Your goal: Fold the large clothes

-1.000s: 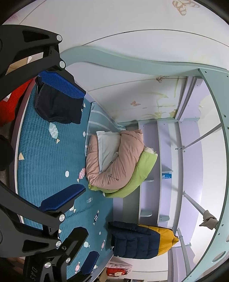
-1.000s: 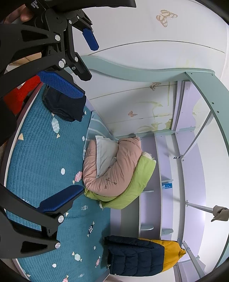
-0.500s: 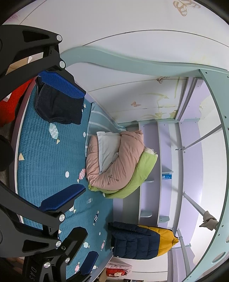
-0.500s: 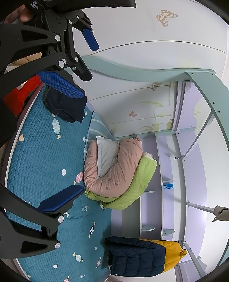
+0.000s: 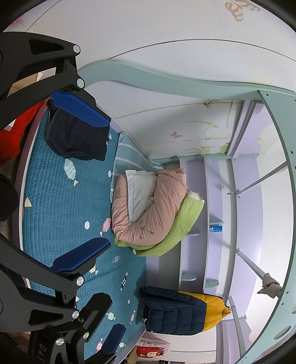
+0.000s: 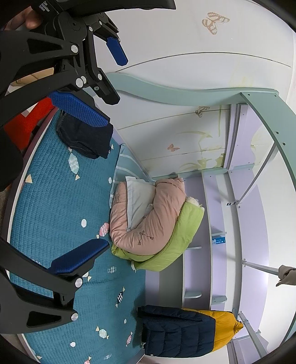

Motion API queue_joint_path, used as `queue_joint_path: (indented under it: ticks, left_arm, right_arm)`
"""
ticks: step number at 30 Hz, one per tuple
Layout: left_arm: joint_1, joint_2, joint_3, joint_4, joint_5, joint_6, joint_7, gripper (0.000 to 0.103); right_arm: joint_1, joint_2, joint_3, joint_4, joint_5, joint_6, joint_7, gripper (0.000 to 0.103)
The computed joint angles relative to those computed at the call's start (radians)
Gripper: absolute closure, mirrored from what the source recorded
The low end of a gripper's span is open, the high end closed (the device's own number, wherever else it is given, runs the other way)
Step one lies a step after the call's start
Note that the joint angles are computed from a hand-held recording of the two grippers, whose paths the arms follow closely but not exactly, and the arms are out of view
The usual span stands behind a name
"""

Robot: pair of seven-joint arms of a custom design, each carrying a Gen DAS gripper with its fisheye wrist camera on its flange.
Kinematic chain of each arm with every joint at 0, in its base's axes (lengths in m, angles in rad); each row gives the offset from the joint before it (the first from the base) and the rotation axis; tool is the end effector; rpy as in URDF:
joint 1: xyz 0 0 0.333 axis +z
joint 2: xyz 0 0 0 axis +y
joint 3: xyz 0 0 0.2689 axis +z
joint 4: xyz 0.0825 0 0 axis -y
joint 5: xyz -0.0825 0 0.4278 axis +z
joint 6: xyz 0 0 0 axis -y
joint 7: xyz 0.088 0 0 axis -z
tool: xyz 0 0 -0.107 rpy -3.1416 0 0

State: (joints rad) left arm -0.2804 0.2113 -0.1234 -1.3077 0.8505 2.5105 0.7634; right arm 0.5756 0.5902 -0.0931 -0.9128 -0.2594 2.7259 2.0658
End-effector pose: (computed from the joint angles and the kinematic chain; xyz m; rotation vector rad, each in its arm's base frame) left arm 0.6433 -0.2691 0.6967 -1.4407 1.4591 -0.9056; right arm 0.6631 0.3913 0.6674 -1.5188 1.2365 -0.6945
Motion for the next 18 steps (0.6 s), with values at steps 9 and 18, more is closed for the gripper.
queue_joint_path:
  ticks: [9,18]
  left_arm:
    - [0.0,-0.001,0.0,-0.001,0.0,0.001,0.0,0.005]
    - [0.0,-0.001,0.0,-0.002,0.001,0.002,-0.003,0.005]
  right_arm:
    - [0.003,0.005,-0.001,0.006,-0.001,-0.005,0.004,0.008]
    - [0.004,0.006,-0.003,0.007,-0.002,-0.003,0.007,0.008]
